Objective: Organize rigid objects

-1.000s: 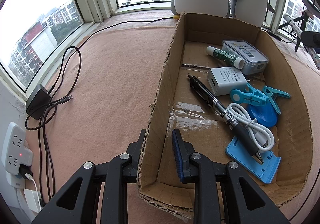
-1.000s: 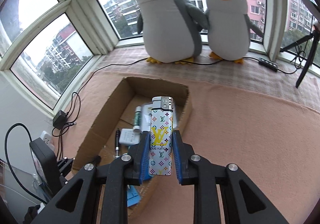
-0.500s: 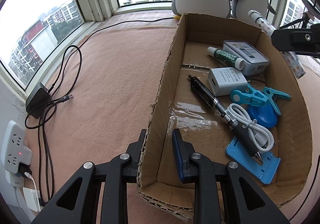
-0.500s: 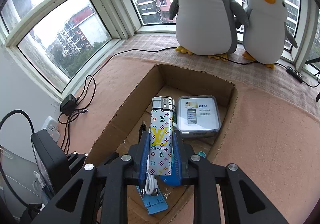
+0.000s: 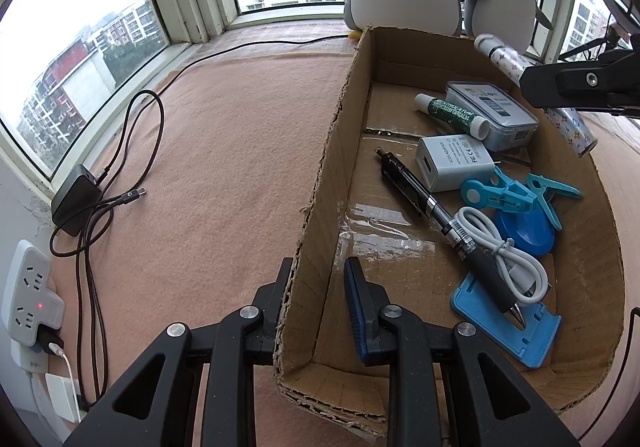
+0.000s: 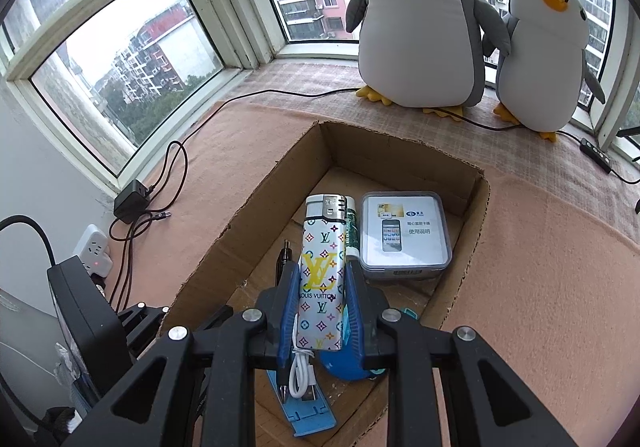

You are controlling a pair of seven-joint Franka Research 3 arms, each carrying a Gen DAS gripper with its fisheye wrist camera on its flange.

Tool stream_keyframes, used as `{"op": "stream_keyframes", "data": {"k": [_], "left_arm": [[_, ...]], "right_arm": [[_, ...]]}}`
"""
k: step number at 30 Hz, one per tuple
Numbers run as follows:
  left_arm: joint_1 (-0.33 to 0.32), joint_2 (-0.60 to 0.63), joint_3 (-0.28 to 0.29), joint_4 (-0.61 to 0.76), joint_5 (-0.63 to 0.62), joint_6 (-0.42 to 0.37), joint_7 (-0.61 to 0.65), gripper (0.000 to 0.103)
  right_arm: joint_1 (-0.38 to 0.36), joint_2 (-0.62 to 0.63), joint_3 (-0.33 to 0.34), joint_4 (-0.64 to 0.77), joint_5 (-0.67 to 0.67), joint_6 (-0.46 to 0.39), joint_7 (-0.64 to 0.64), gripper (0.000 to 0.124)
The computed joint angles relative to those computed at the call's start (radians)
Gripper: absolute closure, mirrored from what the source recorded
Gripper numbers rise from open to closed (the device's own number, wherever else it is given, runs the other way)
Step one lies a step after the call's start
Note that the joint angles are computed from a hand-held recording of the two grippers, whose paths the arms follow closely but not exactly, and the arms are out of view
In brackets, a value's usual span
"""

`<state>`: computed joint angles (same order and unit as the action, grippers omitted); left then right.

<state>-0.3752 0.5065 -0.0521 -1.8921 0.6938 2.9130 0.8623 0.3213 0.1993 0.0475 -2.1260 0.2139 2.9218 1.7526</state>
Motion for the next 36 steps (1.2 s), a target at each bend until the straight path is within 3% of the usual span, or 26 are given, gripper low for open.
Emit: {"op": "stream_keyframes", "data": {"k": [15,24,28,36], "left_arm": [[-0.002,0.000,0.003,-0.001,0.001,0.002,0.000,0.078],[-0.002,0.000,0.003,-0.001,0.001,0.002,-0.001,0.078],[-0.002,0.000,0.003,-0.001,0.002,0.003,-0.001,0.078],[-0.002,0.000,0.003,-0.002,0.002,0.003,0.000,0.078]], "right_arm": [[0.006,-0.004,-0.014,-0.004,-0.039,0.003,0.026,0.103],[0.011,-0.027,-0.025,-0.033,-0.072,0.010,0.049,0.085],[0.007,-0.041,-0.025,-0.051,-0.087,0.014,0.062,0.069],[-0.009,-0.069,-0.019,-0.093,-0.084,0.025,0.070,0.068]]}}
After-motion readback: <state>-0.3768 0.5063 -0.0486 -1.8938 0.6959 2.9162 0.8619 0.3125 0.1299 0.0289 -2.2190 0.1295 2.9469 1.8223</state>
